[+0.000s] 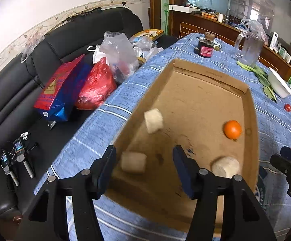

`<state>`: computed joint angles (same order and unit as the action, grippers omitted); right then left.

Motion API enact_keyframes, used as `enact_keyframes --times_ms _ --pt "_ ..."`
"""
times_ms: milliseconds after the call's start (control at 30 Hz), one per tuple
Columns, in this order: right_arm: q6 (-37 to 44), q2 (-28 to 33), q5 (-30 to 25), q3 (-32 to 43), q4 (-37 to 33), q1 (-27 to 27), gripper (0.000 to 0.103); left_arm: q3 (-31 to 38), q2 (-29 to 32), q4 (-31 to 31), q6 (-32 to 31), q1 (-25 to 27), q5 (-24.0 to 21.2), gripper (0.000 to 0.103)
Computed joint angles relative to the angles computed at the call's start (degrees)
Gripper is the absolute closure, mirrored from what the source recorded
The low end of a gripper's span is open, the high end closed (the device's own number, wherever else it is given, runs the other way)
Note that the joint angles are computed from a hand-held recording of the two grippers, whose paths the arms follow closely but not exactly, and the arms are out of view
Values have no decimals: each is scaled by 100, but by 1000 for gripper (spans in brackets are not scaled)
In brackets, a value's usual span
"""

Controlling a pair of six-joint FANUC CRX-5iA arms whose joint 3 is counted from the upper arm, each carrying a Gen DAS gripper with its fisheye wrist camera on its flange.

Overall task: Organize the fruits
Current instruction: 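Move both open tools back toward the remaining fruits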

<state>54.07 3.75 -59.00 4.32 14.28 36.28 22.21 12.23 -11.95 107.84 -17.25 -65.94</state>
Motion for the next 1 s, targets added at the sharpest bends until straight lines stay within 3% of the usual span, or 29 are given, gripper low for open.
enact_keyframes --times_ms 300,533,800,1000 --pt "-526 -1217 -9 -1202 36 -292 57 287 131 -147 176 -732 -180 38" --pt "-646 -2061 -243 -1992 140 -892 58 958 671 -248 87 -1534 -457 35" --pt "-119 -2432 -299 -2218 -197 -1886 58 2006 1604 235 -421 -2213 -800 35" --pt "489 -2377 -191 -2115 -554 -2545 58 3147 2469 363 -436 -2575 -1153 36"
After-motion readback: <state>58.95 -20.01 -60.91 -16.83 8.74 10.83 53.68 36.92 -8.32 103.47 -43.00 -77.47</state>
